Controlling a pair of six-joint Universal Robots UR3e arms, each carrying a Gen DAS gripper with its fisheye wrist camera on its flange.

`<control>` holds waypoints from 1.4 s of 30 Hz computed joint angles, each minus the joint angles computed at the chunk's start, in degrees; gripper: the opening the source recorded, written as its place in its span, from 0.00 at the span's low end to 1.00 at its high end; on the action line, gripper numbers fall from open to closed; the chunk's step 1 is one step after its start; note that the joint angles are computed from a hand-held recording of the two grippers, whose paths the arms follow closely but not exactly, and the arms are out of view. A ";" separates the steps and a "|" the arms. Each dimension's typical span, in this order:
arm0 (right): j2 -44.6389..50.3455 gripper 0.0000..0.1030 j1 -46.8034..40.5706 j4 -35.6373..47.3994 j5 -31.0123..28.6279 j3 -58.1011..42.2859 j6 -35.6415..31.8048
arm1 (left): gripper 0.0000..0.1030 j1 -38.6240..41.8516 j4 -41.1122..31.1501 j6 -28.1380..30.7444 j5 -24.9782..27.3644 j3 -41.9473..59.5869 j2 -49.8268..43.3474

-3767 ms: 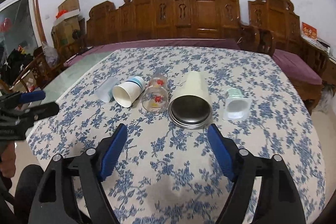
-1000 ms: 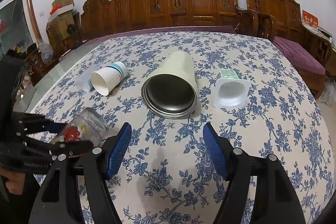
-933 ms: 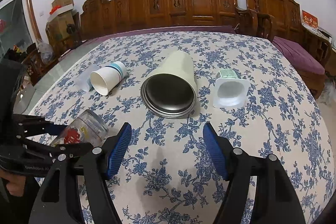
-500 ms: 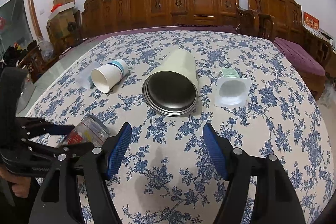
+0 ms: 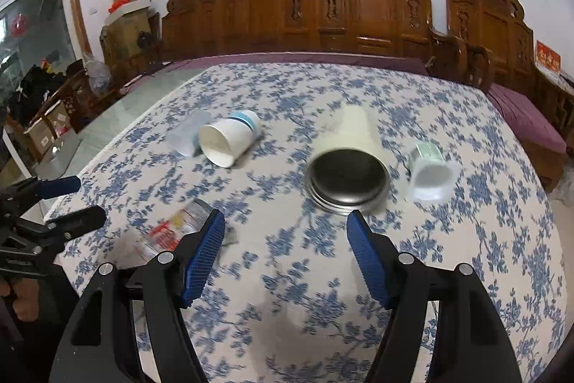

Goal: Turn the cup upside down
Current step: 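Carry the glass cup with the left tool while the right tool approaches it, then grasp the glass cup with the right tool while the left tool releases it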

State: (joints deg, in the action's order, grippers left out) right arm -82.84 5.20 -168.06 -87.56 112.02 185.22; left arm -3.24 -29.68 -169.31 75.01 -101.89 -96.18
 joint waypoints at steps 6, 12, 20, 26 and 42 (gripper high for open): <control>2.48 0.71 4.94 5.11 -3.41 -6.16 1.35 | 0.92 4.10 3.92 1.61 0.08 -5.69 2.82; 8.42 0.80 8.33 12.42 -3.34 -15.04 4.41 | 0.92 8.13 6.28 3.99 -0.81 -11.02 6.77; 19.86 0.80 11.19 26.56 -2.46 -31.11 7.84 | 0.92 12.27 6.93 6.21 -3.64 -16.14 10.67; 26.15 0.80 11.00 36.89 -2.06 -40.65 10.11 | 0.92 13.87 6.62 6.98 -5.72 -18.24 13.23; 32.92 0.68 5.64 48.91 7.56 -51.43 14.30 | 0.92 14.70 5.16 6.89 -7.89 -18.94 17.16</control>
State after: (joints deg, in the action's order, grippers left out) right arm -49.92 10.84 -119.15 -80.00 60.59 199.53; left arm 11.46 -24.52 -162.42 67.11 -120.82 -79.02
